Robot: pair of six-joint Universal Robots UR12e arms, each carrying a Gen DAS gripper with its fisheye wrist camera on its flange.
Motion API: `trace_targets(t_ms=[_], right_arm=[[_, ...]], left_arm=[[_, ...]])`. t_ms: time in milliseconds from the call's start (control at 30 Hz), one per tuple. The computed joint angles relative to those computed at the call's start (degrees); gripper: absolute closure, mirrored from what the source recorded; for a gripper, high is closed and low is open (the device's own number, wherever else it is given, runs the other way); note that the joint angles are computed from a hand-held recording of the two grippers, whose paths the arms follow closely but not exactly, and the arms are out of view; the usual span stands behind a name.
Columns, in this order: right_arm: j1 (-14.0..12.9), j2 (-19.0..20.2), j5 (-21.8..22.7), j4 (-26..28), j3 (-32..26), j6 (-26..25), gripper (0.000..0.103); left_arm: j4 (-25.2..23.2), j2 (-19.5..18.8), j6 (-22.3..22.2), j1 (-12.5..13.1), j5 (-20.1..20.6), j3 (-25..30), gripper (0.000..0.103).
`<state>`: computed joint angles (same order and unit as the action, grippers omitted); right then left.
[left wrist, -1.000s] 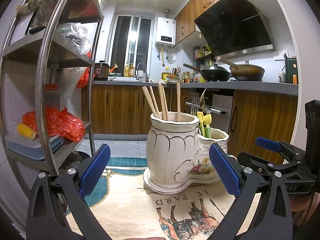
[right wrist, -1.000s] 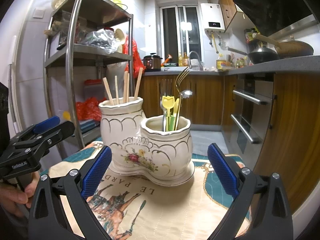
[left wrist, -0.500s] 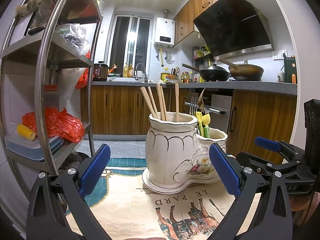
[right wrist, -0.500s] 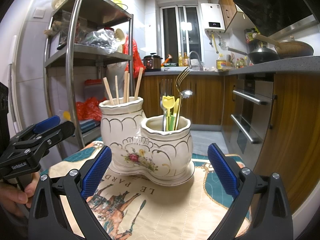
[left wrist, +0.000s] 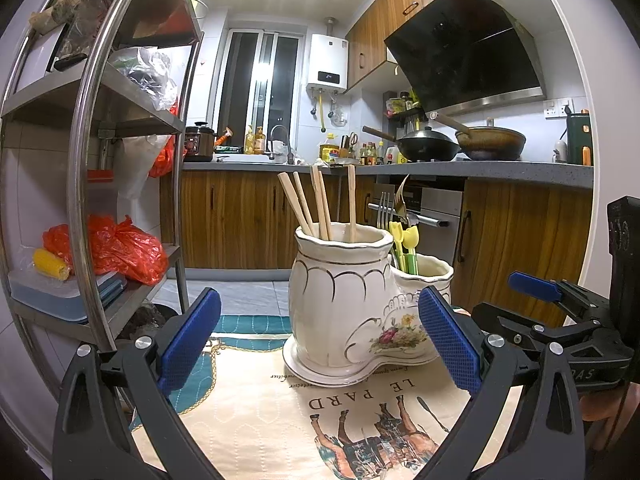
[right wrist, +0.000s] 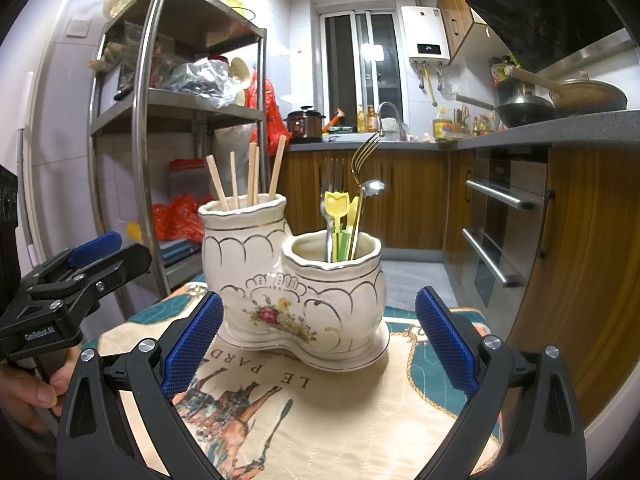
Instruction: Organize utensils
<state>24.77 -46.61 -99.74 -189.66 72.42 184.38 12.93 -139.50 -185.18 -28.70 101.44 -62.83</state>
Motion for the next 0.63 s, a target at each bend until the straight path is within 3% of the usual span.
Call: trace_targets(t_ms=[633], right_arm=[[-0.01, -0.1, 0.11, 0.06, 0.12, 0.08, 0.005]], left_arm=[[-0.99, 0.15, -0.89, 0.26, -0.43, -0.25, 0.005]])
